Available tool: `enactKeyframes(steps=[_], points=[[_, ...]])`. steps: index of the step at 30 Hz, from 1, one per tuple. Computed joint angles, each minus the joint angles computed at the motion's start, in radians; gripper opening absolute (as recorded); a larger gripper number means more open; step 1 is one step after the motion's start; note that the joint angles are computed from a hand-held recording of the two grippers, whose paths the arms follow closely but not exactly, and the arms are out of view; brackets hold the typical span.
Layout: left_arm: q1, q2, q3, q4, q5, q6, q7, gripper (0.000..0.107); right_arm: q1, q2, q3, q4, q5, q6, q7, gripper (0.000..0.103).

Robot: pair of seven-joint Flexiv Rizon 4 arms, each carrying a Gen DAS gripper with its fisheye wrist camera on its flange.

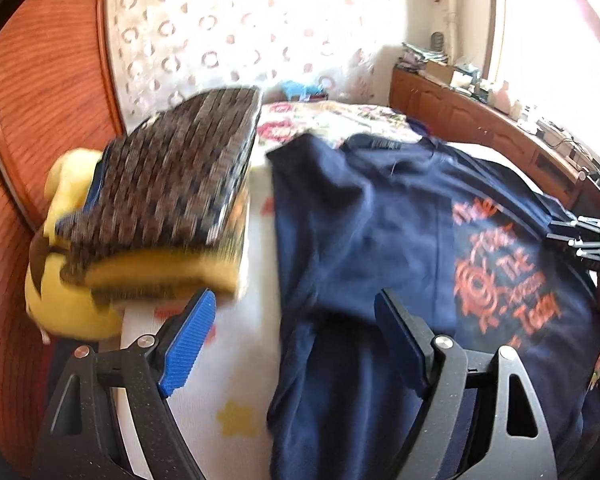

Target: Fold small clothes

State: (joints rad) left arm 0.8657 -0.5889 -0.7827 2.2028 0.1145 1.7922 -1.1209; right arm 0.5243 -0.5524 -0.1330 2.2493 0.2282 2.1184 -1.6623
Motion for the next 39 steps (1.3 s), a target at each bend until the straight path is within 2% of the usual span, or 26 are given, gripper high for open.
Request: enactKeyframes(steps=[3, 7, 9, 11, 13, 16, 18, 21, 24, 28, 30, 33, 35, 37, 39], points=[[-0.031, -0.018, -0.013, -0.072, -0.021, -0.054, 0.027, 0.077, -0.008, 0.019, 0.005, 0.026, 0.003, 0.003, -0.001, 0.044], [-0.091, -0.072, -0.027, -0.192, -0.108, -0.169, 0.082, 0.067, -0.039, 0.034, 0.025, 0.045, -0.02, -0.006, -0.002, 0.044], [-0.167, -0.083, 0.029, -0.262, -0.149, -0.216, 0.098, 0.063, -0.062, 0.039, 0.044, 0.034, -0.041, -0.025, 0.014, 0.044], [-0.259, -0.094, 0.11, -0.336, -0.181, -0.252, 0.104, 0.06, -0.162, 0.042, 0.11, 0.023, -0.12, -0.041, 0.056, 0.045], [-0.36, -0.108, 0.213, -0.42, -0.21, -0.297, 0.097, 0.055, -0.202, 0.027, 0.13, -0.015, -0.171, -0.066, 0.09, 0.046], [-0.469, -0.139, 0.329, -0.52, -0.245, -0.355, 0.086, 0.051, -0.154, 0.025, 0.086, -0.022, -0.159, -0.073, 0.092, 0.046], [-0.528, -0.162, 0.396, -0.583, -0.268, -0.401, 0.076, 0.043, -0.132, 0.032, 0.063, -0.016, -0.151, -0.076, 0.088, 0.046], [-0.568, -0.189, 0.435, -0.635, -0.303, -0.43, 0.093, 0.038, -0.107, 0.019, 0.049, -0.032, -0.141, -0.082, 0.096, 0.047], [-0.587, -0.202, 0.45, -0.66, -0.34, -0.454, 0.126, 0.032, -0.107, 0.015, 0.049, -0.035, -0.144, -0.082, 0.102, 0.047], [-0.614, -0.198, 0.479, -0.673, -0.376, -0.488, 0.175, 0.006, -0.12, 0.017, 0.057, -0.032, -0.156, -0.08, 0.108, 0.047], [-0.646, -0.189, 0.515, -0.671, -0.373, -0.461, 0.195, 0.005, -0.127, 0.017, 0.062, -0.033, -0.163, -0.081, 0.111, 0.047], [-0.672, -0.164, 0.552, -0.651, -0.391, -0.355, 0.212, 0.005, -0.121, 0.015, 0.057, -0.033, -0.162, -0.08, 0.112, 0.047], [-0.709, -0.163, 0.615, -0.677, -0.396, -0.33, 0.196, 0.005, -0.12, 0.014, 0.056, -0.033, -0.162, -0.08, 0.113, 0.047], [-0.737, -0.171, 0.679, -0.717, -0.403, -0.349, 0.162, 0.005, -0.118, 0.013, 0.054, -0.033, -0.161, -0.08, 0.113, 0.047], [-0.738, -0.177, 0.697, -0.734, -0.404, -0.369, 0.154, 0.005, -0.119, 0.013, 0.055, -0.033, -0.162, -0.08, 0.114, 0.047]])
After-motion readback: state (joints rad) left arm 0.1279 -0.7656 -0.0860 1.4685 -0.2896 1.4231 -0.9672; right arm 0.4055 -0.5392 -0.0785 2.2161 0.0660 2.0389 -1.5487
